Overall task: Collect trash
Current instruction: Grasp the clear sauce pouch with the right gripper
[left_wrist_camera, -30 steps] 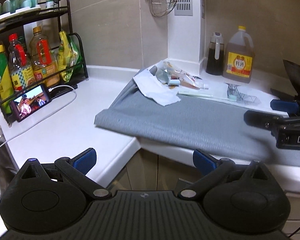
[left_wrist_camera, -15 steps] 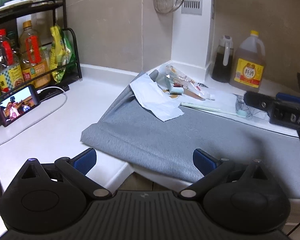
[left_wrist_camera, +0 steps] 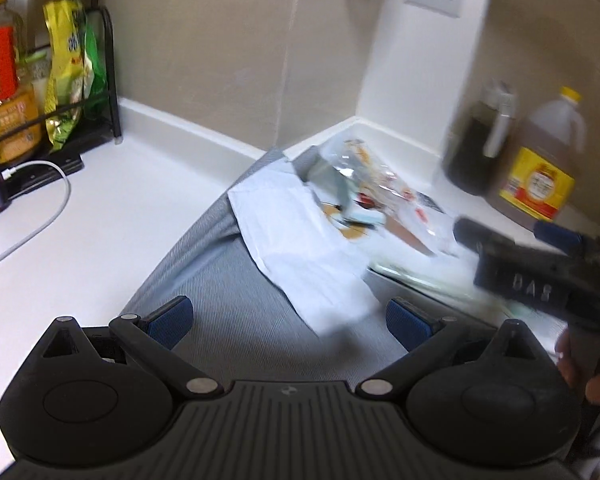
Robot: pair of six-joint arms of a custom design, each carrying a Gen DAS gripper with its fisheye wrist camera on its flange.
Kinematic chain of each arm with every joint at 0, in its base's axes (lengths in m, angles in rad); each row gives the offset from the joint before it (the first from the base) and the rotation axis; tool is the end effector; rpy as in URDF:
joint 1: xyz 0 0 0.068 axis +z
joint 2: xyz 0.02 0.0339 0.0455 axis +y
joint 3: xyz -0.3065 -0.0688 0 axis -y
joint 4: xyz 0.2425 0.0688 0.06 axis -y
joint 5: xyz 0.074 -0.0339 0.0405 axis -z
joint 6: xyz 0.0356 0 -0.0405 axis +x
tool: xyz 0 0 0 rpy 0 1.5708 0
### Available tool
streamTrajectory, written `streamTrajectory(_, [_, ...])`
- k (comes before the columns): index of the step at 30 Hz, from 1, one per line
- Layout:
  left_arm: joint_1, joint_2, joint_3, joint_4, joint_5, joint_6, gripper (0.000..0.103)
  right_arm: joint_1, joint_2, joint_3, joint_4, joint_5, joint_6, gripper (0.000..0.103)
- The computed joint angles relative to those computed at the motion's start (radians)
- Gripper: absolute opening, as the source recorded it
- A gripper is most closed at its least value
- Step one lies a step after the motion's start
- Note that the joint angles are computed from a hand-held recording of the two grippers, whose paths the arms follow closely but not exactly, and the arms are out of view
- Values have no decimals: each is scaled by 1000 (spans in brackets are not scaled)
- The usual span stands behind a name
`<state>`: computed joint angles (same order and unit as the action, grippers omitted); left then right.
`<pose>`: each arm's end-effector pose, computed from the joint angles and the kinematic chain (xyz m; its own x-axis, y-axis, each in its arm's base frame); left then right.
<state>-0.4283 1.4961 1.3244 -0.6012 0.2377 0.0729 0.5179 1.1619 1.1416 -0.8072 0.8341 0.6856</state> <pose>0.2913 -0.1422 0.3610 -0.5929 0.3485 -0.7260 0.6018 0.7908 -0.1118 0.1938 0.0801 0.3777 -0.4300 0.2446 -0.8691 0.4847 0.8747 0.0064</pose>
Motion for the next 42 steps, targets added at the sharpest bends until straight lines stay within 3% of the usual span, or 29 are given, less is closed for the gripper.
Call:
streamTrajectory(9, [-28,254,202,-3,-46,-94,103,-225,127,-34,170,-209,-184,100])
streamTrajectory(17, [-44,357,284,-16,-55,-121,102,-282,229,-14,248,-268,-264,101])
streamTrajectory(18, [-48,357,285,-12,-58,-119,99,-285,240,-13,257,-270,-269,100])
streamTrajectory(20, [-54,340,273,4,-86,-118,66,-282,240,-20,266,-266,-274,87])
streamTrajectory(22, [-53,332,277,-3,-120,-105,23,-277,214,-41,284,-279,-275,37])
streamTrajectory(24, [-31,331,288,-23,-90,-108,9,-263,194,-53,281,-252,-272,31])
streamTrajectory(31, [26,222,216,-7,-47,-119,1,-217,74,-78,241,-163,-205,17])
streamTrajectory(37, [80,79,155,-22,48,-104,1,-109,-22,-56,134,-34,-142,16])
streamTrajectory(42, [120,-44,125,-71,128,-86,1,61,-87,4,-27,104,-19,16])
